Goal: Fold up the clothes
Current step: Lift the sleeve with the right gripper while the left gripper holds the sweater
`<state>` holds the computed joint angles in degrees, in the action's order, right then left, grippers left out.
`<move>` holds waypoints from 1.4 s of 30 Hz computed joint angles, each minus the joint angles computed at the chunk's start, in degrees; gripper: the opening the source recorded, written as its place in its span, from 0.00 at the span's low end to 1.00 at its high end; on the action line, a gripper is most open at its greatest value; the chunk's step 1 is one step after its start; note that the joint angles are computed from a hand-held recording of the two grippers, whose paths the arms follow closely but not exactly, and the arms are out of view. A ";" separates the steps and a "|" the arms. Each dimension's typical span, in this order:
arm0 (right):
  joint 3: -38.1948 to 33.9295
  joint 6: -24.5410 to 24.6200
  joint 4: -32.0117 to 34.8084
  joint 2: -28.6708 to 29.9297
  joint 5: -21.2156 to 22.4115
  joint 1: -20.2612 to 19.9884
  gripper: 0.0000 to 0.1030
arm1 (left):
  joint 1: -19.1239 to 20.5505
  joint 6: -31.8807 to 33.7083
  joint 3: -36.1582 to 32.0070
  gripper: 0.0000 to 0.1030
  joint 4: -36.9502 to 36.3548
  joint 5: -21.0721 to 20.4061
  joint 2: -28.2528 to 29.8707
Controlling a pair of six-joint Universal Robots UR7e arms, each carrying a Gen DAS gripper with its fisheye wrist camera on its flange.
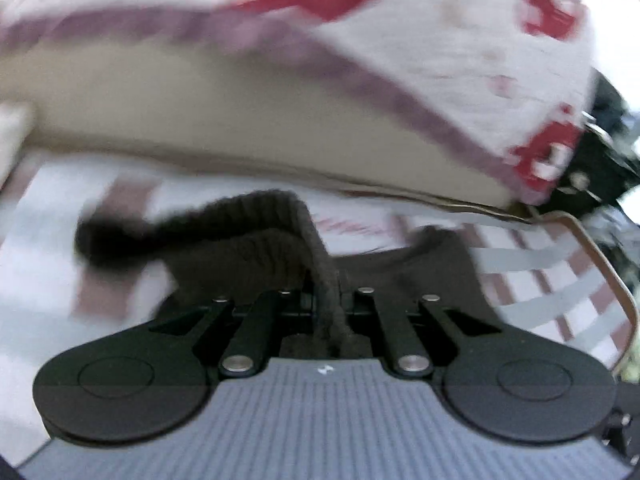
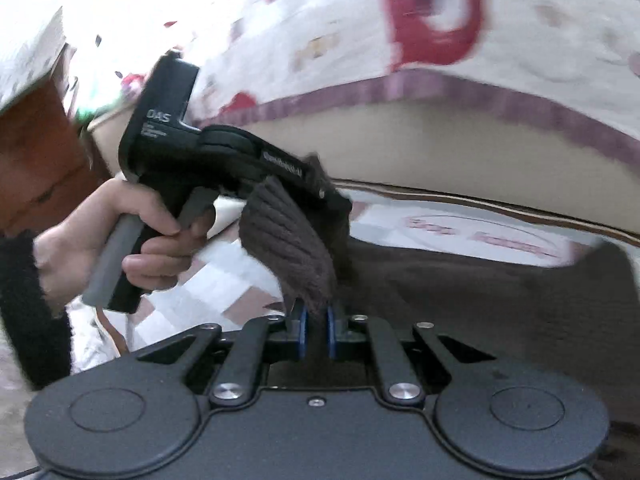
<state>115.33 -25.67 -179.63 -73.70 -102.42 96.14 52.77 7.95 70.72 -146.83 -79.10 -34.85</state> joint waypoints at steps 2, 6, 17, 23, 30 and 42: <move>1.58 2.00 4.06 -6.84 2.19 -2.86 0.11 | -2.12 0.64 -1.75 0.06 -1.73 -3.21 2.64; 3.58 4.71 9.12 -16.88 8.23 -11.42 0.11 | -5.45 0.69 -5.42 0.06 -4.96 -8.17 9.78; 3.04 36.87 13.91 -17.95 7.97 -26.91 0.15 | -8.39 2.46 -16.36 0.07 5.21 1.20 24.78; -0.49 33.38 22.62 -15.98 4.23 -25.13 0.33 | -7.43 1.43 -19.70 0.07 8.49 -2.68 24.29; -4.91 25.31 36.01 -13.53 2.13 -22.31 0.33 | -8.73 4.16 -24.06 0.07 14.19 -2.16 26.48; 8.81 29.10 10.45 -25.64 17.87 -29.90 0.65 | -8.26 10.21 -24.43 0.18 18.94 -9.77 27.11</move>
<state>124.14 3.43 -169.18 -99.34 -84.55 66.23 44.52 18.16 46.29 -127.89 -88.87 -7.73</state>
